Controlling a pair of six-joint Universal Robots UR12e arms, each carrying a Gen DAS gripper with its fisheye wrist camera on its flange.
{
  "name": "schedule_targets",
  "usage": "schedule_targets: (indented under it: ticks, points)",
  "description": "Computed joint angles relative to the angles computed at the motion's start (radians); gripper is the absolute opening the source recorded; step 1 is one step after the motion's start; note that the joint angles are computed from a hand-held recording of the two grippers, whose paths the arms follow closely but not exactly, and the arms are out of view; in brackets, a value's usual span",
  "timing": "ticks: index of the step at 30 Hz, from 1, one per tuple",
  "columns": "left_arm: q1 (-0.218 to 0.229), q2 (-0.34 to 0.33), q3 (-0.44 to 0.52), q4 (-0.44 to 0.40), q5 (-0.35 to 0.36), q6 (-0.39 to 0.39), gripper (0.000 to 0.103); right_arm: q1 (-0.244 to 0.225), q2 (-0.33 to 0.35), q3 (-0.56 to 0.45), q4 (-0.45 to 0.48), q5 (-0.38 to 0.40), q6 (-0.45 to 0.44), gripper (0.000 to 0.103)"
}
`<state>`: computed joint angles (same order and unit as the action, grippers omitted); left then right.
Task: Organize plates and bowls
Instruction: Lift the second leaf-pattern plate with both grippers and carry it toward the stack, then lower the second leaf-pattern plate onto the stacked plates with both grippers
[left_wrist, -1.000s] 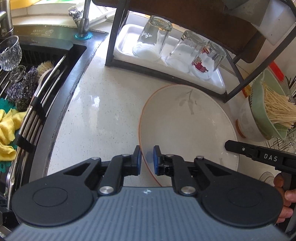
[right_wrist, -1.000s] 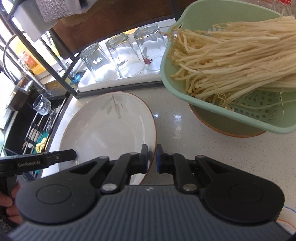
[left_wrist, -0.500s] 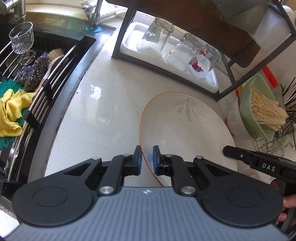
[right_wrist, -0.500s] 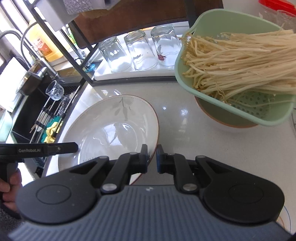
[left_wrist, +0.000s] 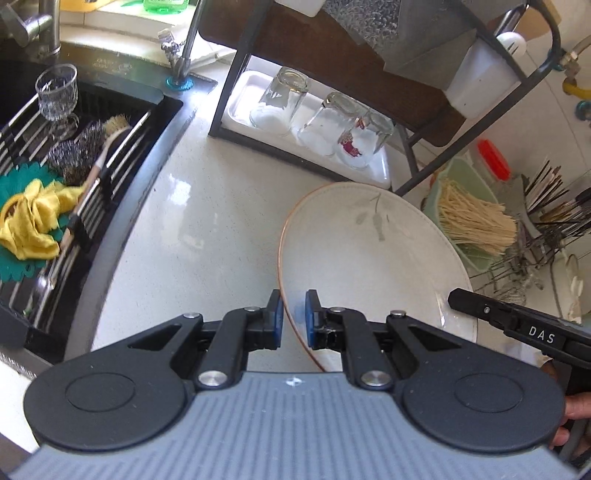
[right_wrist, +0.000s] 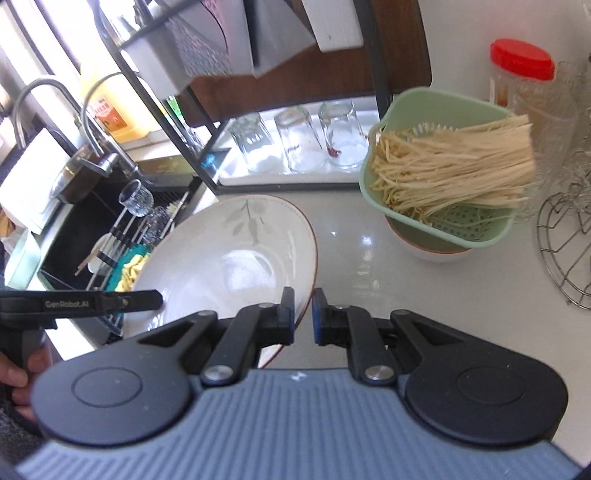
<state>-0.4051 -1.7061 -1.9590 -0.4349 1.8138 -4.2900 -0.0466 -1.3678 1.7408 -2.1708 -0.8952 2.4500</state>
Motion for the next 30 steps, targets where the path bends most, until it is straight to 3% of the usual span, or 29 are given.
schedule_targets:
  ticks: [8, 18, 30]
  points:
    - [-0.027, 0.012, 0.002, 0.027, -0.013, 0.002, 0.014, -0.033, -0.050, 0.037, -0.024, 0.023, 0.030, 0.012]
    - [-0.039, -0.018, 0.043, 0.057, -0.054, 0.133, 0.014, -0.095, -0.105, 0.089, -0.037, 0.026, 0.057, 0.014]
    - [-0.032, -0.102, 0.118, 0.090, -0.200, 0.250, 0.014, -0.170, -0.145, 0.151, -0.103, -0.028, 0.146, 0.014]
